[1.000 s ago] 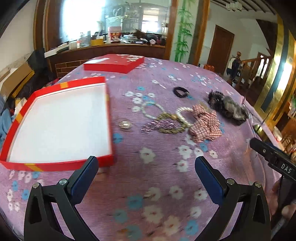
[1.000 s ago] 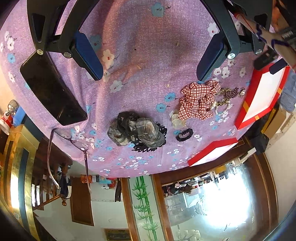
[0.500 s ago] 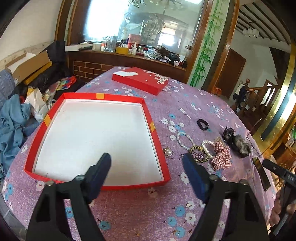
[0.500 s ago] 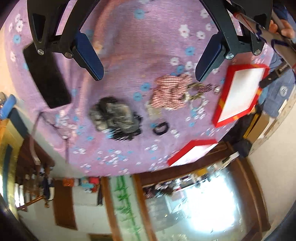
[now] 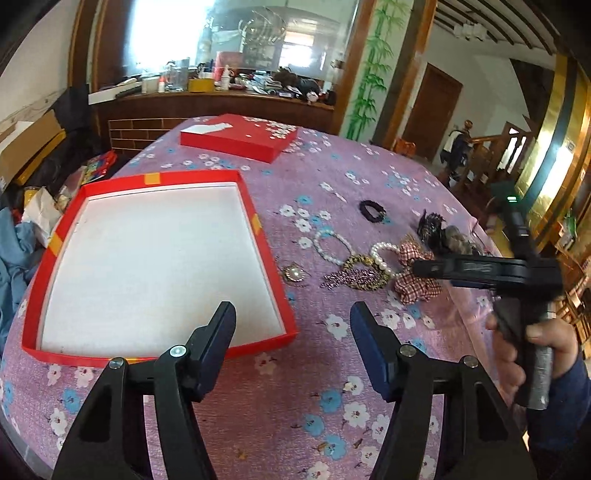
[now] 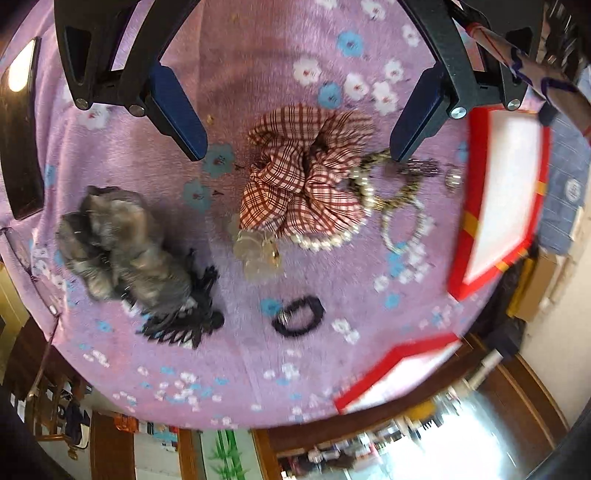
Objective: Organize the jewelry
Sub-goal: 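Grasp the red plaid scrunchie with the right tool while the left tool grasps the purple beaded clip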
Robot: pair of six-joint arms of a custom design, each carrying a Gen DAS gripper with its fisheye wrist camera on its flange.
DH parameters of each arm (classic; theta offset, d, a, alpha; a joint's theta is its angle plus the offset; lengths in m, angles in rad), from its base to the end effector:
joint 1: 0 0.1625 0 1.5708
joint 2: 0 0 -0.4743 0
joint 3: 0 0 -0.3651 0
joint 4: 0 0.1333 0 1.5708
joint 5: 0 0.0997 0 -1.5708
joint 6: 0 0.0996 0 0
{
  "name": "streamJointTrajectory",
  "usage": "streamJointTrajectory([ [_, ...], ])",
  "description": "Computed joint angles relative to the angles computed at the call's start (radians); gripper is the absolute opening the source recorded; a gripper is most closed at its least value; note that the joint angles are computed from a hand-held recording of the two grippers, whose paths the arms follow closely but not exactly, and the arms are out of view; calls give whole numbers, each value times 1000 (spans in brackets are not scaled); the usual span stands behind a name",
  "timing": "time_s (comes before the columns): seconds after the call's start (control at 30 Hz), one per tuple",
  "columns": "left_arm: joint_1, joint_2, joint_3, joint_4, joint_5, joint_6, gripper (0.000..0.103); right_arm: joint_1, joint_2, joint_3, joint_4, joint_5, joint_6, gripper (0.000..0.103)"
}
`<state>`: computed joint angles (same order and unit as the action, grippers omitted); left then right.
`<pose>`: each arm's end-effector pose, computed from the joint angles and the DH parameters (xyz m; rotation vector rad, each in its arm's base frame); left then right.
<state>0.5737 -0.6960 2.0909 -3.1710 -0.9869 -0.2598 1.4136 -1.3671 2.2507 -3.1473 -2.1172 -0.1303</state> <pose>-0.3534 -0.4525 0.0461 0.8953 2.5496 -0.7023 0.0087 -0.4657 0.3430 -0.2758 -2.4031 0.7632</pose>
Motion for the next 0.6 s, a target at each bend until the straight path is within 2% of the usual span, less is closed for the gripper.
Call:
streamJointTrajectory([
  [0.03,3,1,-5,11,-5,3,63,-7,6,-8,26,-2,11,87],
  [0.07,6,3,-14,27,-15,5,63,-16,12,-8,29,4,14,77],
  [0.1,11,7,-26,47,-32,10,63,-8,13,1,-10,-11,-6,48],
  [0.13,15,10,-36,60,-41,14,63,-8,8,8,-24,-4,-25,26],
  [0.17,20,16,-52,81,-58,22,63,-12,-5,8,1,10,-28,13],
  [0.23,27,27,-81,110,-84,38,63,-33,-47,35,-23,83,-16,13],
  [0.37,40,77,-176,180,-136,104,64,-22,-99,79,-158,149,-67,13],
  [0.5,49,149,-275,236,-140,192,64,-26,-111,87,-299,222,-135,13],
  [0.6,46,191,-317,276,-106,278,64,-72,-104,88,-325,316,-164,13],
])
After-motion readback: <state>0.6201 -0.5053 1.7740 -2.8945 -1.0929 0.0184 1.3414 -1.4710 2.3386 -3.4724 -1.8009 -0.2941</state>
